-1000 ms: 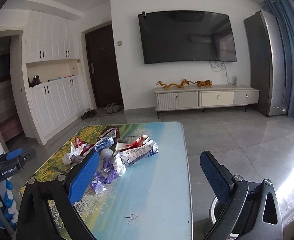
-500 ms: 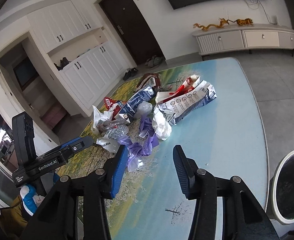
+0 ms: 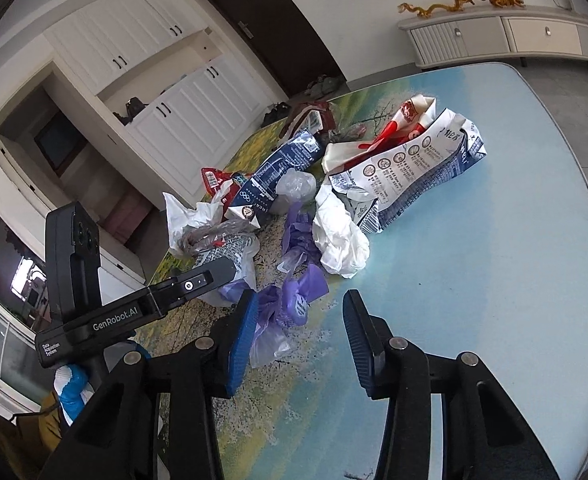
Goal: Collect trash
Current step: 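Grasp the white printed plastic bag with the left gripper while the right grasps the purple glove, then carry the white bag and purple glove in both grippers over the white bin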
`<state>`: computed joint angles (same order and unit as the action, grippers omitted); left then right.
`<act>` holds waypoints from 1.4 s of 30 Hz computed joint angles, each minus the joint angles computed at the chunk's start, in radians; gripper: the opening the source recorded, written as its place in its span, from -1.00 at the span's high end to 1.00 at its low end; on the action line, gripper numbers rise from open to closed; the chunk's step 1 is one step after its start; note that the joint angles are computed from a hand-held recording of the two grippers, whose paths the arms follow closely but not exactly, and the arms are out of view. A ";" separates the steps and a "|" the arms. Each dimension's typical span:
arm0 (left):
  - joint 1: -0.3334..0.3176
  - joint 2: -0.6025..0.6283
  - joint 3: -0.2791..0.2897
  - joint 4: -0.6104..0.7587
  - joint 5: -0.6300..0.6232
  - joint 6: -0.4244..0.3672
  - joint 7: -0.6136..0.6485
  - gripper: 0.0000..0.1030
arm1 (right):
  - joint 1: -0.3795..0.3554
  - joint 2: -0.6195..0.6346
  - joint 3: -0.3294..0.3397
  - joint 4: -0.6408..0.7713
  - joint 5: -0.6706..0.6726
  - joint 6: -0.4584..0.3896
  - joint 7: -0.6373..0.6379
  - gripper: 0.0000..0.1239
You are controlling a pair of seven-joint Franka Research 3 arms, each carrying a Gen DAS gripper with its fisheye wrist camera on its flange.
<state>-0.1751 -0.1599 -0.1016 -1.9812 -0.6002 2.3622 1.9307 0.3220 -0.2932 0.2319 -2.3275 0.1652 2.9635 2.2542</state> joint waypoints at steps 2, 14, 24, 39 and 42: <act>0.000 0.004 0.002 0.002 -0.009 -0.010 0.000 -0.13 | 0.023 0.016 -0.020 0.012 0.025 0.012 -0.027 0.35; 0.001 -0.043 0.029 -0.042 -0.110 -0.057 0.084 0.39 | -0.013 -0.013 0.024 0.017 -0.051 -0.038 0.003 0.87; -0.032 -0.192 0.082 -0.145 -0.235 -0.163 0.251 0.51 | -0.142 -0.259 0.155 -0.079 -0.214 -0.167 0.230 0.88; -0.120 -0.338 0.116 -0.213 -0.252 -0.144 0.333 0.52 | -0.225 -0.599 0.244 -0.142 -0.305 -0.367 0.385 0.88; -0.137 -0.344 0.114 -0.209 -0.243 -0.136 0.340 0.52 | -0.239 -0.661 0.247 -0.162 -0.308 -0.404 0.401 0.88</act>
